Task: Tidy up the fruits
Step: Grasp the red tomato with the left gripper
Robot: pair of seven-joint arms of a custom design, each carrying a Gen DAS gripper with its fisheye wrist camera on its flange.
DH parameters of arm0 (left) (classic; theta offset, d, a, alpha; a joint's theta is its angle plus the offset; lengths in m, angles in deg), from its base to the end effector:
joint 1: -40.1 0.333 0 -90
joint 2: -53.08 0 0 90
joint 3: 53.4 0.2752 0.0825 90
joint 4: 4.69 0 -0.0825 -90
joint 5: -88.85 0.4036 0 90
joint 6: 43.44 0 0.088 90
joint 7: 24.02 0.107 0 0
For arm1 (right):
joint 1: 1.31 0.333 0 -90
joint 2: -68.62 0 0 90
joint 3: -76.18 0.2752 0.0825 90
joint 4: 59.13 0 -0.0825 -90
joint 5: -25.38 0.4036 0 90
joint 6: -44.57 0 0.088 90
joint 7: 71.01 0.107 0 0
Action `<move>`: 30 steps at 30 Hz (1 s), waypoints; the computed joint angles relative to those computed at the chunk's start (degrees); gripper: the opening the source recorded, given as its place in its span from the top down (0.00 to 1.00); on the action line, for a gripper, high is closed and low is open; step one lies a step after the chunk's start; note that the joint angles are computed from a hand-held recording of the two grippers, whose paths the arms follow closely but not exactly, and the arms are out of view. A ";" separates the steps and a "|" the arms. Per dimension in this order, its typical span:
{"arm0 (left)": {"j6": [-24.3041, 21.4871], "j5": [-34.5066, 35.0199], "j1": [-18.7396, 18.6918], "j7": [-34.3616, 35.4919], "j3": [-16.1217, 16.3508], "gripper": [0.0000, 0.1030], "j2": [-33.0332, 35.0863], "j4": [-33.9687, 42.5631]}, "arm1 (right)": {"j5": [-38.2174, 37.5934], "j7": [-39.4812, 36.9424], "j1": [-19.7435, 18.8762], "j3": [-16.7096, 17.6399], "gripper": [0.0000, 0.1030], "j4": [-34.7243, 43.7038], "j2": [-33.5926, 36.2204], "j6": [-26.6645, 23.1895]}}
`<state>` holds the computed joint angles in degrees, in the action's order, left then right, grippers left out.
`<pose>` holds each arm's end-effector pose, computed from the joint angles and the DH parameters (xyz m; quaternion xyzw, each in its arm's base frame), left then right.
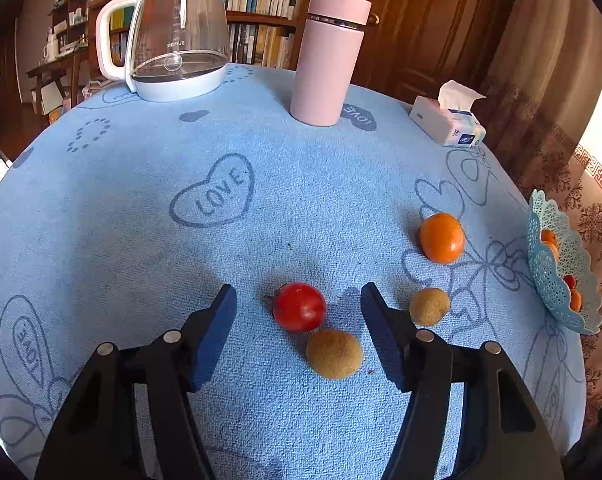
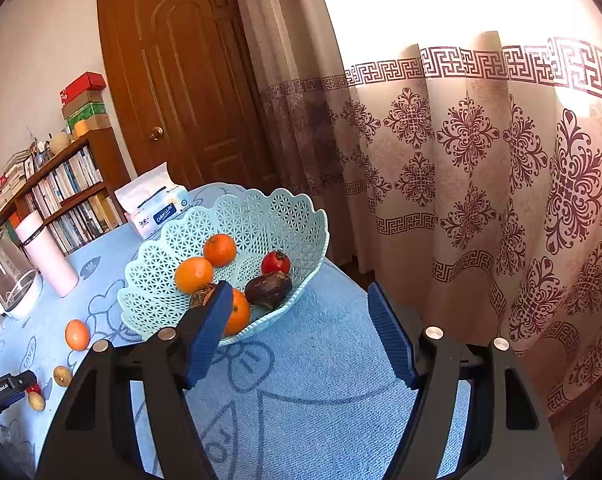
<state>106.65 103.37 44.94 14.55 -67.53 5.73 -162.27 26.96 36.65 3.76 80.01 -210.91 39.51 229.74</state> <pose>0.3948 -0.0666 0.4820 -0.8159 0.4450 -0.2562 0.2656 0.4529 0.0696 0.4933 -0.5509 0.6539 -0.2811 0.4357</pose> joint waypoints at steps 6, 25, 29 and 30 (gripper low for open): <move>0.48 -0.86 -0.28 0.41 0.83 0.51 0.90 -0.02 | 0.01 -0.13 -0.13 0.18 0.31 0.13 0.16 -0.14; 5.33 -4.08 0.70 2.26 1.62 0.72 -4.87 -4.12 | -2.53 2.41 -10.49 11.46 0.31 -1.00 -2.00 2.13; 4.61 -3.28 2.43 1.43 0.50 0.72 -8.15 -5.50 | -3.51 2.46 -15.21 17.22 0.31 -1.63 -3.86 3.47; 4.25 -2.89 2.92 1.10 0.07 0.72 -8.98 -5.86 | -3.78 2.25 -16.13 18.51 0.31 -1.80 -4.43 3.81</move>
<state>110.90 100.48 47.86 15.64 -67.46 -3.24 -168.12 23.19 38.89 -12.37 98.52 -212.71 35.08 233.55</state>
